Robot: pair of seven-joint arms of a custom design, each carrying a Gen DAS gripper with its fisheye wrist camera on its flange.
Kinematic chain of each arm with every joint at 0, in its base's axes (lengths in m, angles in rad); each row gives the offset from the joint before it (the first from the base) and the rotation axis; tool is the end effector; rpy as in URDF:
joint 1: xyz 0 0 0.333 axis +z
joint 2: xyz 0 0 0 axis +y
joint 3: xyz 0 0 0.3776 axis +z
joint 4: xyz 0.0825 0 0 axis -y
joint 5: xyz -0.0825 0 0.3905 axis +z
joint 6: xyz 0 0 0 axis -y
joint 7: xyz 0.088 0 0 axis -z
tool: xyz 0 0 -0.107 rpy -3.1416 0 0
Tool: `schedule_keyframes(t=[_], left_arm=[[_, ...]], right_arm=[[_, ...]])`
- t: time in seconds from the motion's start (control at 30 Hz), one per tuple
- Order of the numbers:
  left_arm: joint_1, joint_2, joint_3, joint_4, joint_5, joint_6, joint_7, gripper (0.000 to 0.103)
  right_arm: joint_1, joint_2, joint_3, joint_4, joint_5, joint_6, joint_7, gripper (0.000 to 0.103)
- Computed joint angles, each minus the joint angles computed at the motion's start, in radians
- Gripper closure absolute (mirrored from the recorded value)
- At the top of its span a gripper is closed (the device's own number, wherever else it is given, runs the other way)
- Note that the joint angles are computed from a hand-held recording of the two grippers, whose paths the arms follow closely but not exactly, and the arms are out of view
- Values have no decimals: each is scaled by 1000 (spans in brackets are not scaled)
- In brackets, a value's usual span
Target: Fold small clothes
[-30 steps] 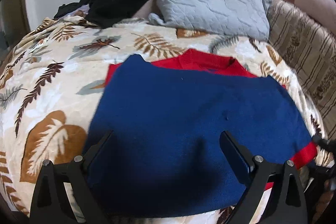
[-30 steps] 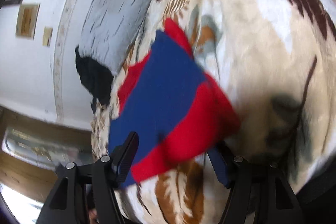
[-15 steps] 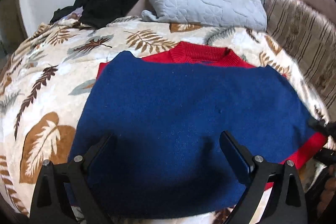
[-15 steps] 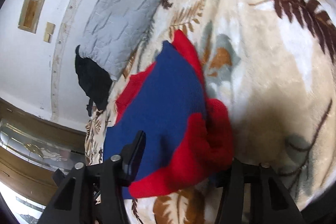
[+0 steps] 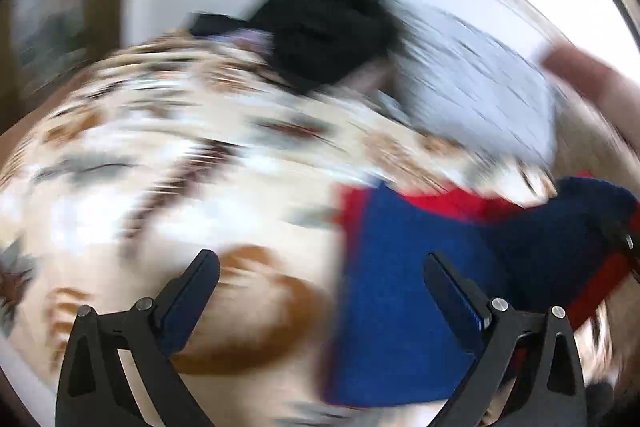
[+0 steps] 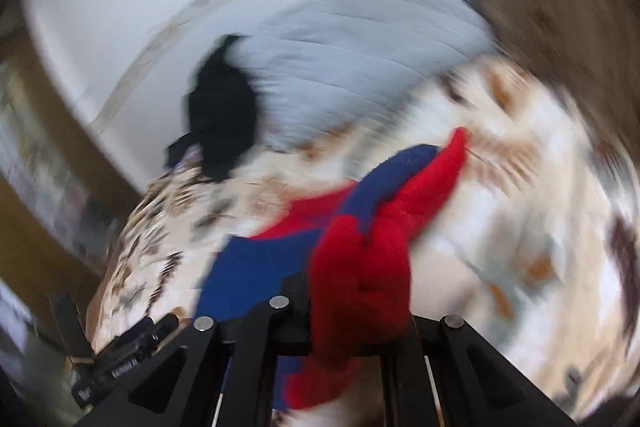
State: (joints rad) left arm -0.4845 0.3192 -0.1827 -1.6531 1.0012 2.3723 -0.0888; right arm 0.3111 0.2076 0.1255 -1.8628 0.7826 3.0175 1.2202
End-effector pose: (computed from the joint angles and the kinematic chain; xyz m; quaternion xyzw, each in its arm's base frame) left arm 0.5762 -0.4192 0.5321 -0.7607 0.4992 -0.3070 0.2789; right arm 0.6309 0.2283 0.5605 -0.6342 0.6100 -0.1172 0.4604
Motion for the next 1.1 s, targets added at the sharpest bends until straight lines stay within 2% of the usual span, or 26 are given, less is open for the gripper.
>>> schedule_keyframes(t=[0.07, 0.13, 0.2, 0.27, 0.37, 0.47, 0.53, 0.57, 0.6, 0.7, 0.73, 0.83, 0.87, 0.93, 0.97, 1.0, 1.1], left_arm=[[25, -48, 13, -80, -14, 21, -79, 1], [73, -78, 7, -146, -72, 103, -134, 1], [100, -91, 6, -180, -70, 191, -170, 1], [112, -85, -2, -179, -70, 241, -144, 1], [118, -50, -8, -146, -81, 309, -92, 1], [130, -6, -17, -101, -125, 425, 5, 1], [162, 33, -55, -69, -225, 493, 138, 1], [170, 44, -70, -55, -266, 493, 193, 1], [202, 72, -116, -27, -346, 481, 298, 1], [274, 153, -238, 57, -547, 402, 541, 2], [278, 169, -250, 76, -580, 389, 582, 2], [237, 201, -228, 138, -612, 323, 653, 2], [223, 207, -218, 152, -621, 305, 673, 3], [191, 216, -188, 175, -636, 240, 695, 26], [176, 225, -172, 196, -653, 185, 710, 57], [193, 230, -183, 183, -703, 185, 719, 64], [202, 203, -160, 102, -774, 286, 684, 62]], right_arm=[[56, 43, 10, 60, -83, -10, -8, 92], [133, 104, -11, 115, -200, -47, 18, 92], [207, 176, -52, 165, -322, -136, 70, 92], [199, 234, -31, 207, -326, -234, 84, 92], [184, 226, -10, 174, -289, -197, 88, 93], [149, 206, 24, 169, -239, -186, 42, 92], [143, 216, 30, 188, -226, -199, 26, 89], [148, 222, 29, 192, -225, -203, 27, 89], [147, 226, 35, 189, -214, -196, 19, 88], [125, 228, 83, 171, -147, -158, -51, 76], [110, 221, 103, 159, -116, -150, -88, 69], [57, 193, 180, 116, 22, -126, -237, 34], [50, 181, 195, 98, 64, -109, -287, 34], [43, 163, 207, 76, 135, -103, -350, 34], [37, 152, 212, 65, 177, -105, -375, 34], [29, 137, 217, 51, 220, -112, -406, 34], [19, 90, 213, 10, 321, -121, -494, 34]])
